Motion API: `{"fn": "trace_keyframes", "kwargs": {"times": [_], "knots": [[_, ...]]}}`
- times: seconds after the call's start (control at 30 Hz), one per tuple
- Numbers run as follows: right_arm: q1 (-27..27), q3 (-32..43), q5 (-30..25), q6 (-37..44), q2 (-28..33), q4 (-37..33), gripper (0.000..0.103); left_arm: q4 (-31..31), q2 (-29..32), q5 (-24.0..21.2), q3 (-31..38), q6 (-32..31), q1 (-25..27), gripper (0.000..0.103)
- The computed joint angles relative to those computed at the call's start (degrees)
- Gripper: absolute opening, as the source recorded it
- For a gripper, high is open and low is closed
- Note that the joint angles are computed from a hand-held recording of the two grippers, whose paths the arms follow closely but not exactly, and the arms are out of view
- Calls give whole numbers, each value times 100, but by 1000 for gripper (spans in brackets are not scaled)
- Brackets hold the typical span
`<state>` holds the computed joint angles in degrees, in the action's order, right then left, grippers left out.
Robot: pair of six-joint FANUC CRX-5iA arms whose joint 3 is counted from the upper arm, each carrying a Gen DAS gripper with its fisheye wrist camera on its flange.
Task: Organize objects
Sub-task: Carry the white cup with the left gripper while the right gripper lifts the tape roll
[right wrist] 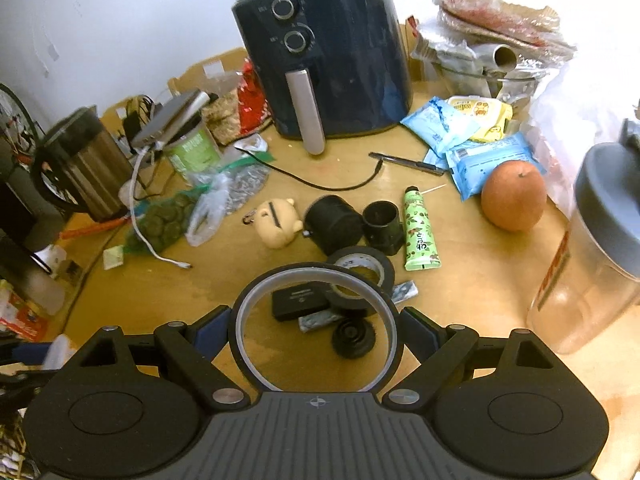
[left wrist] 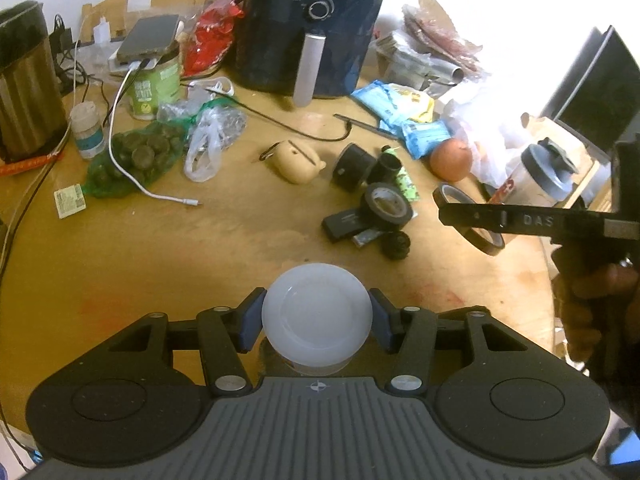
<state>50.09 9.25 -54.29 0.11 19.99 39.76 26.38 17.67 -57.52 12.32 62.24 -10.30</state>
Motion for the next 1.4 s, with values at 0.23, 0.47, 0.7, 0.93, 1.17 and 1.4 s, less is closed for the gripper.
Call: {"fn": "trace_keyframes", "kwargs": {"times": [0.23, 0.47, 0.7, 0.93, 1.17, 1.4], "knots": [[238, -389, 15, -635, -329, 513, 90, 30, -114, 13, 30, -256, -103, 53], [446, -628, -228, -1590, -500, 1099, 90, 279, -8, -30, 228, -738, -172, 53], [691, -348, -978, -1953, -410, 1347, 90, 940, -50, 16, 12, -1642, -165, 53], [877, 261, -1740, -1733, -168, 1291, 90, 1732, -129, 139, -359, -2224, -90, 53], [931, 711, -2022, -1507, 98, 1332, 90, 1964, -159, 105, -467, -2465, 39, 53], [1006, 984, -2104, -1439, 306, 1346, 90, 1802, -137, -64, -430, -2284, 250, 53]]}}
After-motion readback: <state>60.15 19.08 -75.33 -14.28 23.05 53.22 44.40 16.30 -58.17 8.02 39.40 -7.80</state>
